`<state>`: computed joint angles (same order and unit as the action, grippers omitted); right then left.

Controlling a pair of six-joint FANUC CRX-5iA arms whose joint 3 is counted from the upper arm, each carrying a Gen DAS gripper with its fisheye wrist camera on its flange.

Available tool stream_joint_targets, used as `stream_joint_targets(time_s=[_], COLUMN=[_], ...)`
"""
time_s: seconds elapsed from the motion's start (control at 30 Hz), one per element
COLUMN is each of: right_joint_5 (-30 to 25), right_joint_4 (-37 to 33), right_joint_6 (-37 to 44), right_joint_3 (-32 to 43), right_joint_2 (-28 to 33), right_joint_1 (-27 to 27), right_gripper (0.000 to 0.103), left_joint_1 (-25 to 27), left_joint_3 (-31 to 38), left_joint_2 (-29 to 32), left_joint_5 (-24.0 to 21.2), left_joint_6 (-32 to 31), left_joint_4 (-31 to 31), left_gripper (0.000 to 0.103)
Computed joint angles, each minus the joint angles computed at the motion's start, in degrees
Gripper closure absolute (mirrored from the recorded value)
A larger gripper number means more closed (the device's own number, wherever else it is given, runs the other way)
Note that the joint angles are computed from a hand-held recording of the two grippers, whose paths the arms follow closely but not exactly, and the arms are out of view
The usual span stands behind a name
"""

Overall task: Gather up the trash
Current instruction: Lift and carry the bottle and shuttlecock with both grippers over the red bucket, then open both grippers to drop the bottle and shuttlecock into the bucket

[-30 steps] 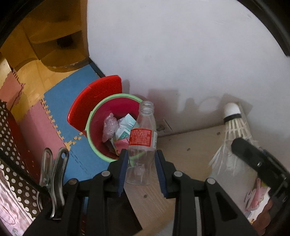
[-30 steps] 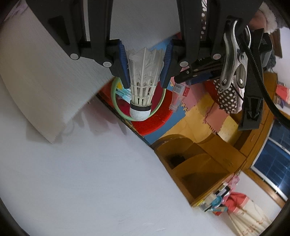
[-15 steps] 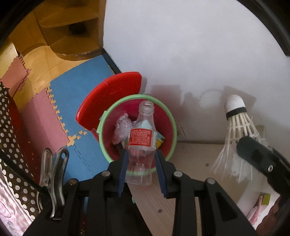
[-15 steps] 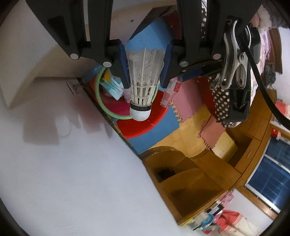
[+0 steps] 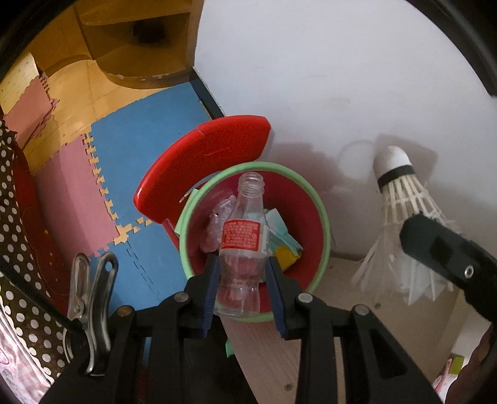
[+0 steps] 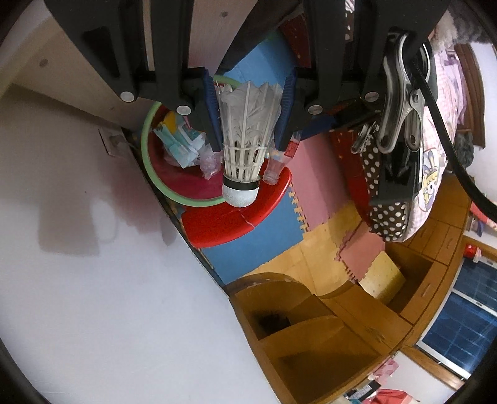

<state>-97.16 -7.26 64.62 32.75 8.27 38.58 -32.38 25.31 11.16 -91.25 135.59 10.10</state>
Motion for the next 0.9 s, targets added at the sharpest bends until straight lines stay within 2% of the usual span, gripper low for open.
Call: stream_joint_targets(time_s=[0.27,0.63,0.9], right_joint_5=[0.55,-1.49,-3.76], right_joint_4=[-1.28,-2.97,-7.05], right_joint_6=[2.04,7.07,7.69], right_joint_3=[-0.12,1.27,4.05], right_joint_2=[3.97,11.09,17.14], right_joint_1=[-1.11,-3.38,-7.0], right_gripper=[0.069,0.068,0.068], left_joint_1=[1.13,2.15,2.7], left_joint_3=[-3.89,-10.94,-16.56], left_joint_2=[0.2,0.6,1.03], left_joint_5=[2.97,10.2,15.25], left_joint_6=[-0.33,0.42,0.13], left_joint_4=[0.66,2.71,5.51], left_gripper=[0.071,0.071,0.071])
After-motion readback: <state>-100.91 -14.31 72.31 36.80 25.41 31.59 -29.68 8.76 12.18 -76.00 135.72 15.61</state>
